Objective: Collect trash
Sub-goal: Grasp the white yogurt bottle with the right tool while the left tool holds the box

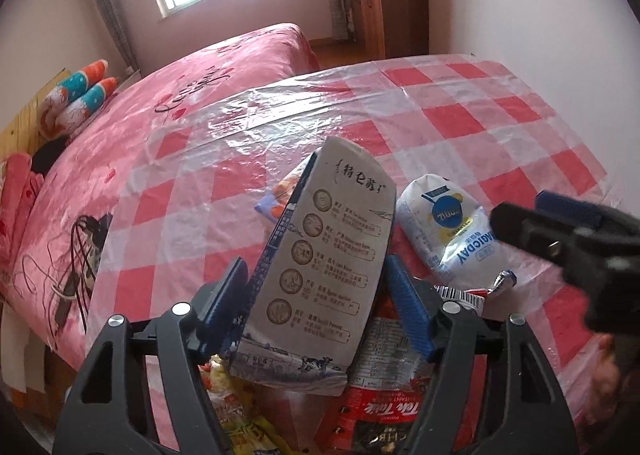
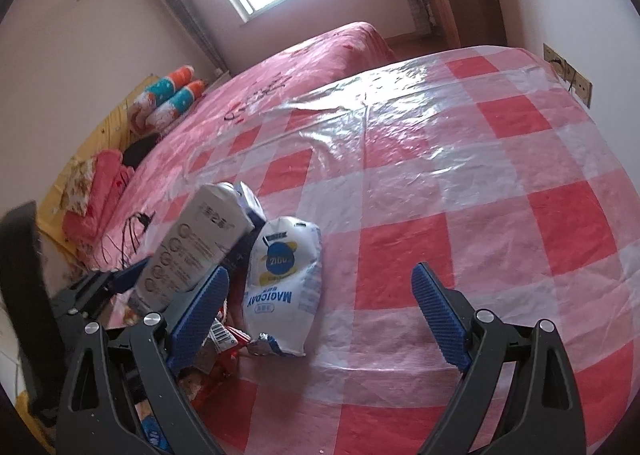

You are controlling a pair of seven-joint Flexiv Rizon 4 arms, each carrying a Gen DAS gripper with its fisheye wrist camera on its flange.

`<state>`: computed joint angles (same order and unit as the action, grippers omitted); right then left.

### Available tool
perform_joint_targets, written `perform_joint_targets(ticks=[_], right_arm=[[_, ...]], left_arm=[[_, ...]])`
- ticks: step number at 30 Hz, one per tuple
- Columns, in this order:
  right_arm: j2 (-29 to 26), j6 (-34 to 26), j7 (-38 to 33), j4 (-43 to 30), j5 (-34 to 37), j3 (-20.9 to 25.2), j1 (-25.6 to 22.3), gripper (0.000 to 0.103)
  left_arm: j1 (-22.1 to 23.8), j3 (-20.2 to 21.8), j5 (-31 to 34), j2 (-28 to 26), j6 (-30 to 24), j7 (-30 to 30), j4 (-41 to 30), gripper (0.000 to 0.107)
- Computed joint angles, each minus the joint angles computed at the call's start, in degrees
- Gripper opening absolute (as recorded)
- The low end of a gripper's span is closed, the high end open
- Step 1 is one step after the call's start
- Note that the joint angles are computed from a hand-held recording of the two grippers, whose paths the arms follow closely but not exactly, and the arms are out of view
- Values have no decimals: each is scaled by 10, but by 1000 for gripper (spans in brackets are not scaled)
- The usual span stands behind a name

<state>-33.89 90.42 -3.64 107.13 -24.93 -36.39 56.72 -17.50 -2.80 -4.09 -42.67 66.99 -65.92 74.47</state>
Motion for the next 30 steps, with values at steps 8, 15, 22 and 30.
perform_joint_targets(ticks=[8,15,22,30], right_arm=[[0,-57,18,-28,-51,42,-35,79],[-6,-174,-16,-89,-102,117,-84,75],[-30,-260,-70,-160,-126,207,-143,75],[-48,-298,-90,-199,-155,289,-202,76]], left_arm=[[51,-63,-73,34,25,31,59,66],[102,-115,-160,68,51,71,121,66],[152,-154,-246,102,67,126,182,66],[182,-175,-336,120,69,180,220,66]])
